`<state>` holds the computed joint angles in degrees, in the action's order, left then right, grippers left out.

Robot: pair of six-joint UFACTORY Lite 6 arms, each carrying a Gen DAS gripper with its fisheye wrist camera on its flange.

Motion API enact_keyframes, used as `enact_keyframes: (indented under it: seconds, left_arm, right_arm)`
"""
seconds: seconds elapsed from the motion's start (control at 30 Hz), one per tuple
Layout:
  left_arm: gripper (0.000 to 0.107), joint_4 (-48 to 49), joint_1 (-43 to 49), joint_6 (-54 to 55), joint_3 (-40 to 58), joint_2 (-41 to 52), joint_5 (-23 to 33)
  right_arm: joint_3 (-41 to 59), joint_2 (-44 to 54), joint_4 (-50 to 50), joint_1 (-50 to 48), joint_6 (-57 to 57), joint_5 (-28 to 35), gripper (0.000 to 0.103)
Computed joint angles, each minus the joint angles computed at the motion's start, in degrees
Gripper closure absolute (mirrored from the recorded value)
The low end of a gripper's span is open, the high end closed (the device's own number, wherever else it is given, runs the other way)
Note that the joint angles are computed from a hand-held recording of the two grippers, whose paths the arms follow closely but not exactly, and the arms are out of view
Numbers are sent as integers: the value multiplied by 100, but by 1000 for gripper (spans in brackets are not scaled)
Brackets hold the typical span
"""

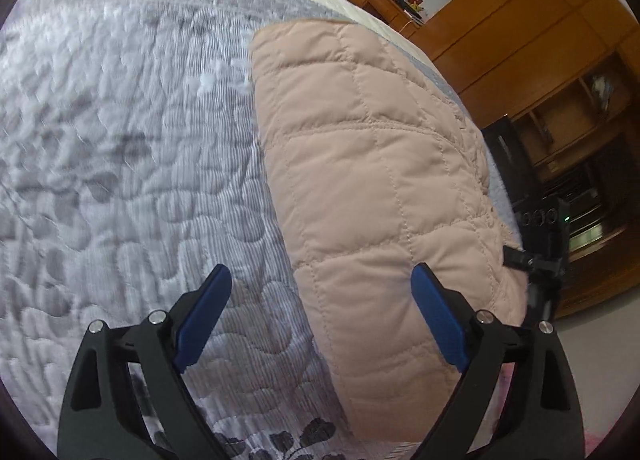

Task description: Fold large clothes

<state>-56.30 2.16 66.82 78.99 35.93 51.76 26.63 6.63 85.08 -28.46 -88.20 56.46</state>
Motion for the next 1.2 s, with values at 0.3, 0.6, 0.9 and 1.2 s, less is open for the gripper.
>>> enact_keyframes:
  seconds: [0.3,0.6,0.9,1.2]
  left_arm:
    - [17,-267,-159,-144,768,1054,1474]
    - [49,-642,-303,523,52,340,996]
    - [52,-1101,163,809,405,80,1332]
    - [52,-1324,520,598,1905,742,963]
  right_arm:
    - [-73,-74,591,683,-352,-321,18]
    - [-567,-1481,1127,1514,-106,-1007,57]
    - [722,-1921,623,2734,1203,-2098,62]
    - [3333,168,433,3511,1436,-2786,62]
